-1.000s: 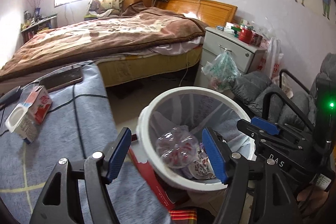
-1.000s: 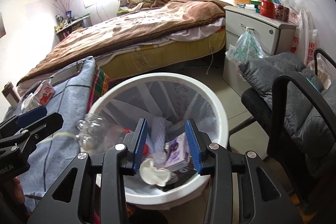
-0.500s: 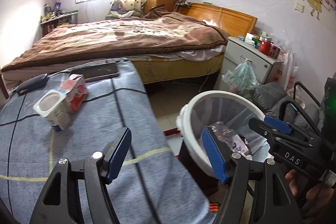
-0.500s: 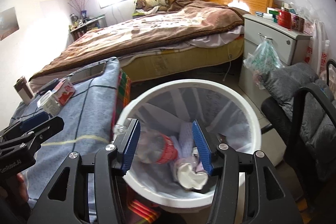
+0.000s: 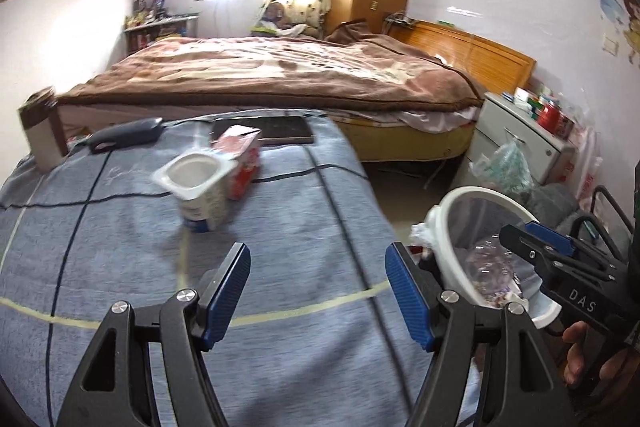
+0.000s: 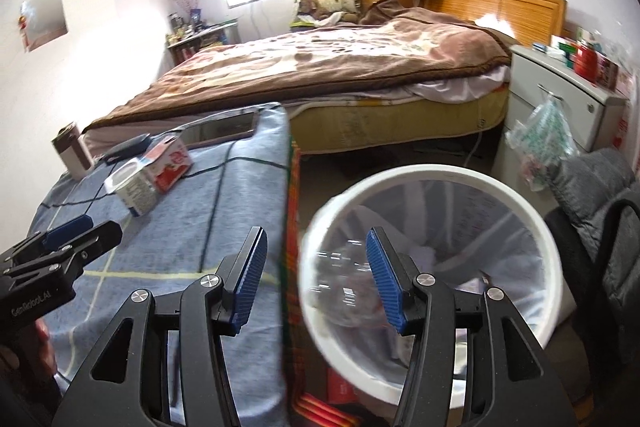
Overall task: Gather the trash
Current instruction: 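Move both open tools back over the bed toward the yogurt cup and juice carton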
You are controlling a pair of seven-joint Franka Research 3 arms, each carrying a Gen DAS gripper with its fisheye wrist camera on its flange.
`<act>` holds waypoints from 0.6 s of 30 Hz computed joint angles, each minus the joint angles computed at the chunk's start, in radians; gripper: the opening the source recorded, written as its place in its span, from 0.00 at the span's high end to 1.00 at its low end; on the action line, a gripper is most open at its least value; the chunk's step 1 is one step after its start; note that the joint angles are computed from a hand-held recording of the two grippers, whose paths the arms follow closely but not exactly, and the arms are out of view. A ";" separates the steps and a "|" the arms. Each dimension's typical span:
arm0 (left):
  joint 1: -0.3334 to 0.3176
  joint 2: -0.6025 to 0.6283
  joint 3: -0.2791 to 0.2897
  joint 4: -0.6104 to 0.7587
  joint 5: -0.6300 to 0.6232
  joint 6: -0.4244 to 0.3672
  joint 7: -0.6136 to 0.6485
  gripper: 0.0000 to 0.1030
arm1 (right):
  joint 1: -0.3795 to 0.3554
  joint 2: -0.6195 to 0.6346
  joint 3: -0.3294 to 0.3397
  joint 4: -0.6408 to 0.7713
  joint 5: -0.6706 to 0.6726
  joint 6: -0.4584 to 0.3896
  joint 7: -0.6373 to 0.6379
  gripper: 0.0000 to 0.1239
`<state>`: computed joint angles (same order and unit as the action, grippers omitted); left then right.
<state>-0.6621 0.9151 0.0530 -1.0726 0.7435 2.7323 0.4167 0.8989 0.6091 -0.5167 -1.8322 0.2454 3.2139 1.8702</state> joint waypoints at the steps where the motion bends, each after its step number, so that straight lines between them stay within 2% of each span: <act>1: 0.001 -0.016 0.011 -0.030 0.005 0.009 -0.022 0.30 | -0.010 0.006 0.014 0.016 -0.004 -0.008 -0.007 0.56; 6: 0.005 -0.081 0.047 -0.139 0.054 0.013 -0.118 0.30 | -0.063 0.033 0.085 0.089 -0.039 -0.035 -0.024 0.56; 11: 0.035 -0.114 0.042 -0.199 0.089 0.008 -0.172 0.30 | -0.114 0.058 0.147 0.154 -0.078 -0.068 -0.022 0.56; 14: 0.070 -0.109 0.015 -0.198 0.083 0.002 -0.150 0.30 | -0.151 0.075 0.192 0.197 -0.104 -0.093 -0.025 0.56; 18: 0.095 -0.088 0.010 -0.175 0.078 0.027 -0.141 0.28 | -0.169 0.107 0.210 0.258 -0.143 -0.131 -0.009 0.56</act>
<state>-0.5670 0.8273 0.0628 -1.2477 0.8212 2.7594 0.2754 0.7298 0.7156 -0.3064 -1.5746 0.1024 3.0829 1.8611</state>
